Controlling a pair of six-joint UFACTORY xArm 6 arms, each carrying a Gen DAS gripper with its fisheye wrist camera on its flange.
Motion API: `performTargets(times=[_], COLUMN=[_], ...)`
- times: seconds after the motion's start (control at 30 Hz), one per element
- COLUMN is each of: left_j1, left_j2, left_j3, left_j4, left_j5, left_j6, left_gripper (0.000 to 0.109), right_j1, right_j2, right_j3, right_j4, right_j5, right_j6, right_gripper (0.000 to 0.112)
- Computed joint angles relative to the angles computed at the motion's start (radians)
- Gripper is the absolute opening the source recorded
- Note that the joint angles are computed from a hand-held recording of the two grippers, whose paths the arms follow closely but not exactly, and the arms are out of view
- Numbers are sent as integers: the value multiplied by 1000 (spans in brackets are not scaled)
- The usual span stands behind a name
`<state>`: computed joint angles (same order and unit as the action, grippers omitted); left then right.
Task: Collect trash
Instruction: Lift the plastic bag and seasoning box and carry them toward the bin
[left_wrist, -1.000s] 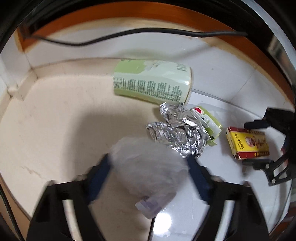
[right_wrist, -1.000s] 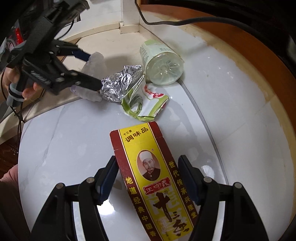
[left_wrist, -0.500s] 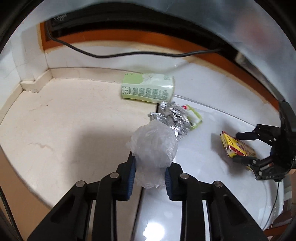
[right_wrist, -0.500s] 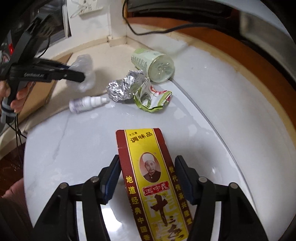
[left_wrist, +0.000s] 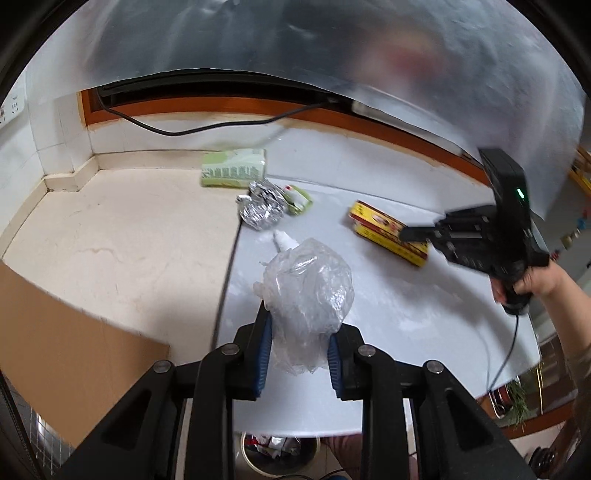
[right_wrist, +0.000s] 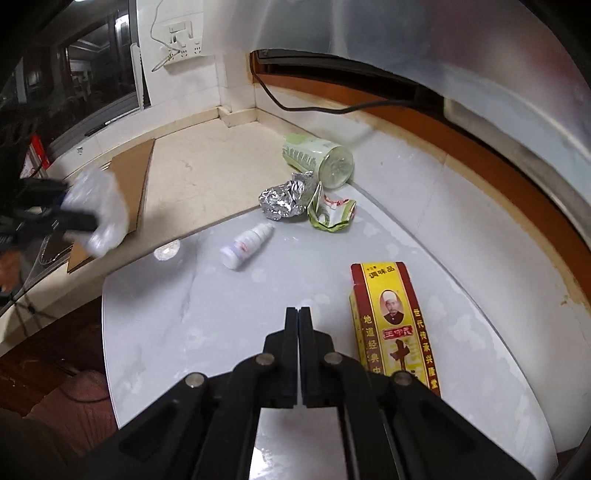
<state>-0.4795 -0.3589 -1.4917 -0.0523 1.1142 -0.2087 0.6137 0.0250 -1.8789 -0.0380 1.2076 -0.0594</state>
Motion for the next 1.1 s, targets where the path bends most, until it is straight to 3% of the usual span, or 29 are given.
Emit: performTargets(times=[0.07, 0.13, 0.17, 0.2, 0.23, 0.43, 0.73, 1.1], left_j1=[-17, -27, -29, -32, -32, -4, 20, 38], left_j2=[-18, -29, -32, -33, -33, -10, 20, 35], left_j3=[12, 19, 22, 24, 26, 28, 43, 39], left_j4=[11, 17, 24, 28, 29, 12, 11, 27], left_j5=[10, 16, 16, 15, 15, 15, -16, -21], left_j6=[-16, -29, -33, -35, -38, -43, -59, -84], left_gripper=[24, 24, 24, 24, 24, 24, 24, 24], right_j1=[-3, -2, -3, -5, -8, -40, -119, -104], right_j2=[33, 40, 42, 37, 28, 1, -19, 15], right_j3=[-55, -68, -64, -48, -27, 65, 111, 81], right_j4=[-47, -101, -124, -144, -156, -201, -66, -119], right_j5=[30, 50, 51, 45, 37, 1, -21, 35], right_j6=[55, 75, 73, 67, 59, 50, 40, 45], right_gripper=[3, 22, 41, 52, 54, 61, 62, 63])
